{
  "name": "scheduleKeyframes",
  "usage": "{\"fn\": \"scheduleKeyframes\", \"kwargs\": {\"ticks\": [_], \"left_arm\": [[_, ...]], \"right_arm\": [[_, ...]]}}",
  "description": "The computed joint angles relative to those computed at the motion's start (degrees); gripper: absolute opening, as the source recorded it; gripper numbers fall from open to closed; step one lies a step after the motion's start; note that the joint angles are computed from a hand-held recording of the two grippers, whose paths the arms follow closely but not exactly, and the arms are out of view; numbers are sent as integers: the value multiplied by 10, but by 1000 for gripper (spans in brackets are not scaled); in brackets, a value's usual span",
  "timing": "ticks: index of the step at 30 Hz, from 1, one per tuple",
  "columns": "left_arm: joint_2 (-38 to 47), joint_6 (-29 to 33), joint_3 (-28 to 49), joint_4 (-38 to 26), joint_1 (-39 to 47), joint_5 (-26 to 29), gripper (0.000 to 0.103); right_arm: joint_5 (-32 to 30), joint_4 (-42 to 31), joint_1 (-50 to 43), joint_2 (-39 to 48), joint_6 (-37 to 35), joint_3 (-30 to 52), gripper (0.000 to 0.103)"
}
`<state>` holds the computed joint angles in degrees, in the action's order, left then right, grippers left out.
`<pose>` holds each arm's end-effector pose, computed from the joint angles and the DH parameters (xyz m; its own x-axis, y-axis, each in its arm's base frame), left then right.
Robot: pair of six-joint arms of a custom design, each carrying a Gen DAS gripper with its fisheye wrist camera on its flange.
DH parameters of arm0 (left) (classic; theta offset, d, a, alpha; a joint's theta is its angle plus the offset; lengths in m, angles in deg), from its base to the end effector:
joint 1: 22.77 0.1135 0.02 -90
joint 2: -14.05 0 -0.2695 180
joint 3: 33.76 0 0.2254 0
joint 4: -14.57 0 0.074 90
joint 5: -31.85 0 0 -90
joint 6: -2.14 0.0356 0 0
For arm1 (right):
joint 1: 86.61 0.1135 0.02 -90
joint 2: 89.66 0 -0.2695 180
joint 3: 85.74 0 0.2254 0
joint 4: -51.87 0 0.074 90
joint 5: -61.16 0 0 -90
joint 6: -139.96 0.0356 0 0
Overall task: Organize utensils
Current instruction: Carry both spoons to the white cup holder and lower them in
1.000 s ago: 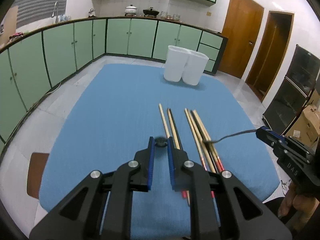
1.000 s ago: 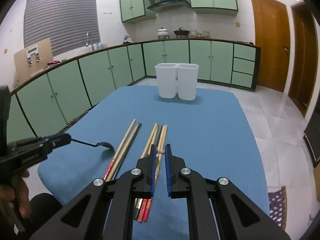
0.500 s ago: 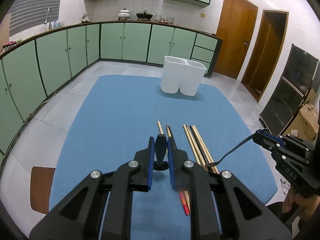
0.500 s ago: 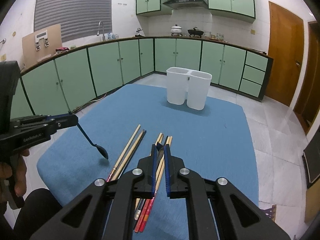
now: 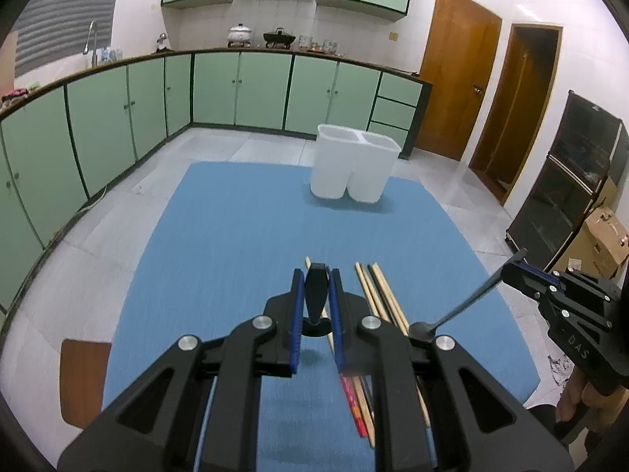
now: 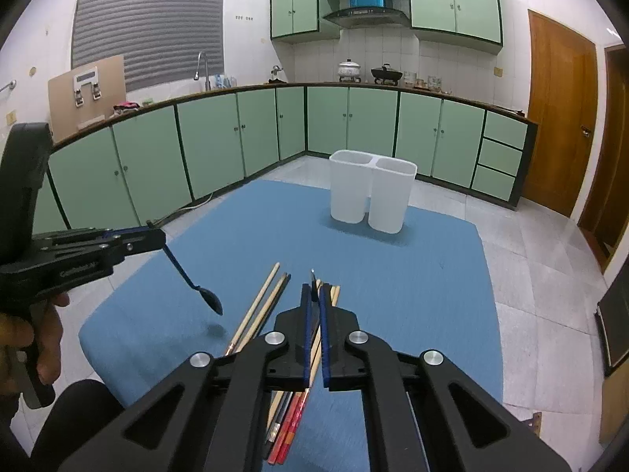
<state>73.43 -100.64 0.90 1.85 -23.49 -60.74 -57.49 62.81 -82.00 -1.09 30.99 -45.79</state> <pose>0.1745 -0.0006 0.1846 -0.5877 -0.2136 -0.7804 -0.1572 0.9763 -0.1488 0.2434 0.0368 0.1495 -0.4303 -0.3209 -0.8437 -0.6225 0.7824 0.0199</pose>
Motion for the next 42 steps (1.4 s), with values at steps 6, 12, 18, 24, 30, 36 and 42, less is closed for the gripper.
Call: {"fn": "scheduleKeyframes", "kwargs": {"ticks": [6, 12, 18, 24, 30, 36, 42], "left_arm": [[39, 22, 69, -11, -4, 1, 12], [92, 40, 137, -9, -5, 14, 12], [216, 56, 297, -29, 17, 56, 12], [355, 65, 495, -57, 22, 53, 12], [510, 64, 680, -75, 14, 30, 12], [634, 64, 774, -94, 10, 20, 12], [653, 61, 746, -78, 20, 19, 30]], "right_arm": [[-10, -21, -8, 6, 2, 37, 2], [-30, -61, -17, 34, 20, 117, 2], [-15, -133, -8, 113, 40, 300, 2], [4, -247, 11, 246, 84, 586, 2], [58, -319, 35, 415, 93, 841, 2], [106, -400, 55, 583, 72, 1048, 2], [112, -396, 62, 606, 61, 1054, 6]]}}
